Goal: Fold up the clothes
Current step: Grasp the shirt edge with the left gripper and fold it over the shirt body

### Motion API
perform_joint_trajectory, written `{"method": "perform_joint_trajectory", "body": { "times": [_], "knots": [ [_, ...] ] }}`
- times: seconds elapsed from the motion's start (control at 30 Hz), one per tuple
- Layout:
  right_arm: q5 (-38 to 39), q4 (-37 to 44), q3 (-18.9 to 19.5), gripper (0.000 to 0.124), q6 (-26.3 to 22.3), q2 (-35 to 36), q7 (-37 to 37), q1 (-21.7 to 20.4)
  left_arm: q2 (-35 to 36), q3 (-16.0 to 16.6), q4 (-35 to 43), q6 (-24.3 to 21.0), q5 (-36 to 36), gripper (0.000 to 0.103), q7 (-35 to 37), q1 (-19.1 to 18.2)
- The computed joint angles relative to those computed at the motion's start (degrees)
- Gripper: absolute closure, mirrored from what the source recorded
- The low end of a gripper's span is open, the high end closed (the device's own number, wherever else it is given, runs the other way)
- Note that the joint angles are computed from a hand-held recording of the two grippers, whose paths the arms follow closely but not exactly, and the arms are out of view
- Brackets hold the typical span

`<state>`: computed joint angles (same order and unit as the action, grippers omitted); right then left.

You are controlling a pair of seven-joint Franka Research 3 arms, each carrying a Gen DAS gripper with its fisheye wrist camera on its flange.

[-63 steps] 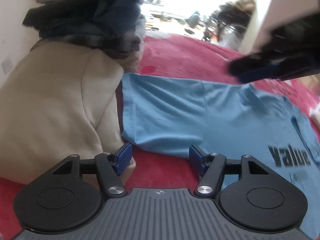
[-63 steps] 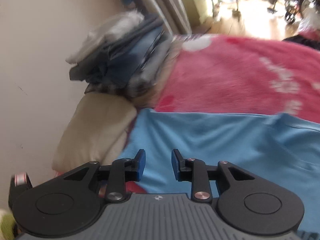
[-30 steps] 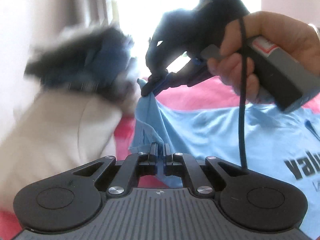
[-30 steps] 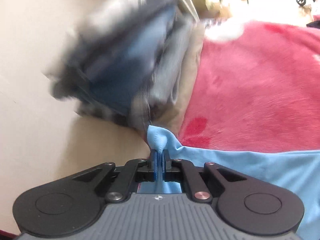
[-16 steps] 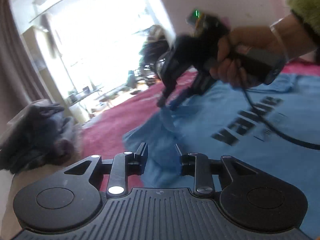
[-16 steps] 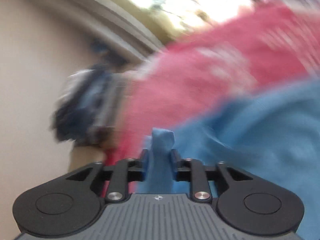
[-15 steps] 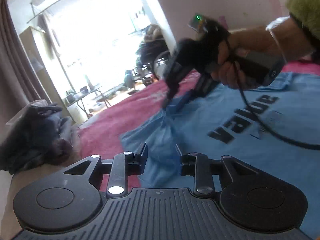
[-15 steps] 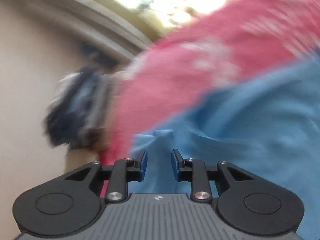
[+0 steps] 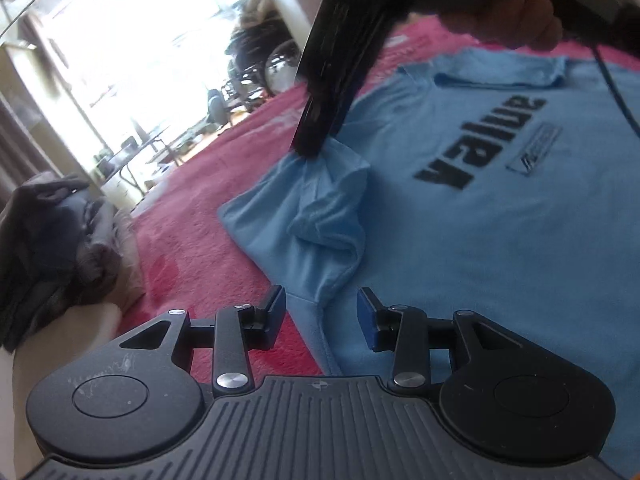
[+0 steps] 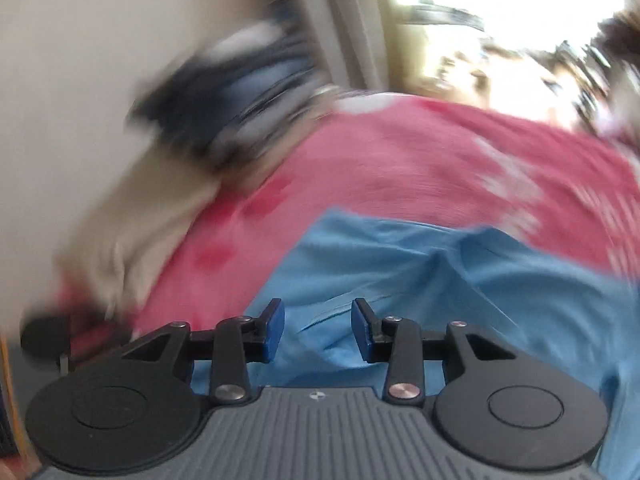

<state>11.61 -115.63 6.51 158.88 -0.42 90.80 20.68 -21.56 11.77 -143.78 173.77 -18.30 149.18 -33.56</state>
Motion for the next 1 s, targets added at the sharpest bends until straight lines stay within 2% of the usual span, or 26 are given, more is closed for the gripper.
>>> {"method": "perform_joint_trajectory", "body": {
  "times": [0.1, 0.17, 0.2, 0.23, 0.27, 0.33, 0.47, 0.53, 0.6, 0.67, 0.73, 0.83, 1.0],
  "knots": [
    [-8.36, 4.46, 0.62, 0.085, -3.12, 4.11, 1.90, 1.46, -0.16, 2.20, -0.07, -0.33, -1.23, 0.064, 2.92, -2.18],
    [-11.79, 8.13, 0.17, 0.088, -6.46, 7.37, 4.06, 2.57, 0.05, 2.11, 0.11, -0.74, -1.89, 0.064, 3.22, -1.90],
    [-12.35, 8.26, -0.12, 0.106, -8.06, 7.48, 4.44, 2.88, 0.16, 2.03, 0.21, -0.95, -2.26, 0.064, 3.40, -1.72],
    [-12.88, 8.40, -0.35, 0.116, -9.65, 7.61, 4.80, 3.13, 0.28, 1.88, 0.32, -1.19, -2.64, 0.064, 3.50, -1.46],
    [-13.25, 8.41, -0.50, 0.119, -10.98, 7.62, 5.10, 3.30, 0.41, 1.29, 0.51, -1.59, -2.95, 0.064, 2.93, -0.76],
    [-11.49, 4.68, -0.51, 0.119, -8.43, 4.69, 5.08, 2.97, 0.48, 0.45, 0.91, -2.58, -3.68, 0.064, 2.26, 0.34],
    [-7.35, -4.84, -0.18, 0.119, -1.85, -2.85, 6.31, 1.80, 0.81, -0.58, 1.75, -4.29, -5.81, 0.064, 2.29, 1.76],
    [-7.33, -8.34, 0.38, 0.119, -0.97, -5.60, 9.23, 0.90, 0.80, -1.13, 1.67, -4.24, -6.88, 0.064, 3.01, 2.23],
    [-4.87, -10.98, 0.47, 0.113, -1.77, -7.70, 9.81, 0.59, 0.69, -1.69, 1.35, -3.69, -7.42, 0.064, 3.75, 2.58],
    [-3.31, -11.60, 0.69, 0.099, -5.76, -8.51, 10.54, 0.21, 0.22, -2.52, 0.68, -2.62, -6.87, 0.064, 3.99, 3.22],
    [-2.25, -12.86, 0.93, 0.097, -4.84, -9.66, 11.59, -0.17, -0.34, -2.90, 0.03, -1.61, -5.71, 0.064, 3.72, 3.57],
    [-0.39, -14.19, 1.01, 0.095, -3.12, -11.12, 13.35, -0.69, -1.45, -1.89, -1.22, 0.19, -3.83, 0.064, 4.26, 2.41],
    [-0.48, -12.90, 1.21, 0.087, -1.22, -10.65, 19.63, -3.18, -1.53, 3.10, -2.60, 5.27, -0.52, 0.064, 7.63, -4.31]
  ]
}}
